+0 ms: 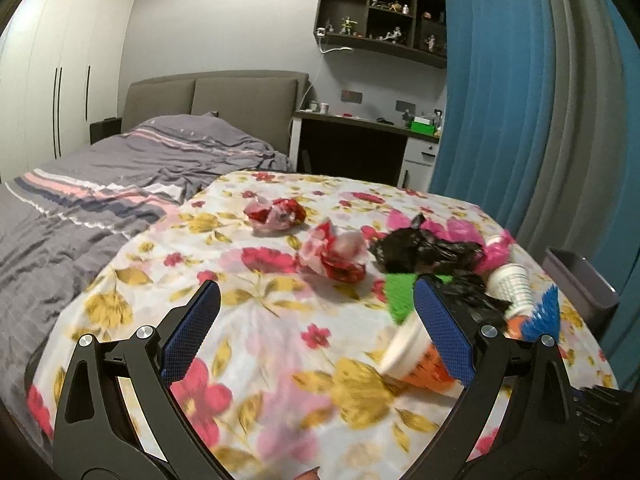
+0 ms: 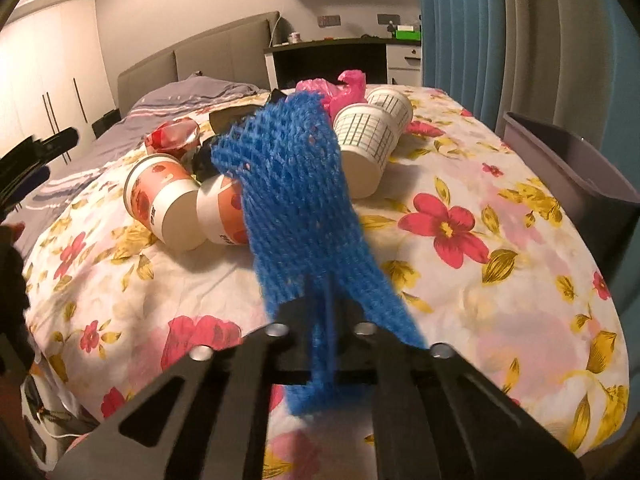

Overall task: Collect trash
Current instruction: 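Grasp the blue foam net with the right tool while the left tool grasps the red-white plastic bag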

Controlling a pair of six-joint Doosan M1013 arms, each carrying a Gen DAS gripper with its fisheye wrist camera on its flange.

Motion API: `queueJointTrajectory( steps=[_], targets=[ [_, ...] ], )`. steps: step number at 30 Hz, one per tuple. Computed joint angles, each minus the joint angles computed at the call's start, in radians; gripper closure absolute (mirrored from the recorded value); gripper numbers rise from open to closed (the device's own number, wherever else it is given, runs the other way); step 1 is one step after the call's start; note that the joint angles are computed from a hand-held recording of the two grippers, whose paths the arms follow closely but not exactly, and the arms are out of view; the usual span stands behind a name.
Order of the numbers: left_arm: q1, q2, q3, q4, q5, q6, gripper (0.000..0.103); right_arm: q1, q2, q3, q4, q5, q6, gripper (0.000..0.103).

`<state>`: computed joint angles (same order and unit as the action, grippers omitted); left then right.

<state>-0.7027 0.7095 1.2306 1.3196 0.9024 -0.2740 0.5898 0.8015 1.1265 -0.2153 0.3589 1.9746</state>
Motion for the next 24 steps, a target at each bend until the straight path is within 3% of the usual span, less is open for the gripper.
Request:
queueJointTrajectory(
  steps=[6, 9, 11, 18, 19, 20, 22, 24],
  targets=[
    [0.05, 0.022, -0.046, -0.055, -0.096, 0.045, 0.012, 0.0, -0.026, 0.041, -0.233, -0.07, 0.228, 0.102],
    [0.076, 0.052, -0.1, -0.116, -0.126, 0.121, 0.019, -0.003, -0.038, 0.052, -0.339, -0.096, 0.351, 0.102],
    [0.093, 0.072, -0.138, -0.183, -0.15, 0.192, 0.031, -0.005, -0.041, 0.052, -0.389, -0.103, 0.405, 0.102],
    [0.146, 0.139, -0.25, -0.478, -0.178, 0.463, 0.054, -0.017, -0.034, 0.033, -0.2, -0.094, 0.213, 0.1],
    [0.151, 0.143, -0.254, -0.511, -0.189, 0.492, 0.06, -0.017, -0.033, 0.031, -0.18, -0.092, 0.193, 0.087],
    [0.155, 0.148, -0.262, -0.543, -0.194, 0.52, 0.068, -0.018, -0.03, 0.027, -0.154, -0.083, 0.168, 0.065],
    [0.16, 0.153, -0.265, -0.573, -0.203, 0.543, 0.076, -0.021, -0.026, 0.026, -0.119, -0.082, 0.14, 0.044],
    [0.164, 0.151, -0.258, -0.583, -0.215, 0.546, 0.079, -0.022, -0.021, 0.019, -0.059, -0.072, 0.072, 0.043]
  ],
)
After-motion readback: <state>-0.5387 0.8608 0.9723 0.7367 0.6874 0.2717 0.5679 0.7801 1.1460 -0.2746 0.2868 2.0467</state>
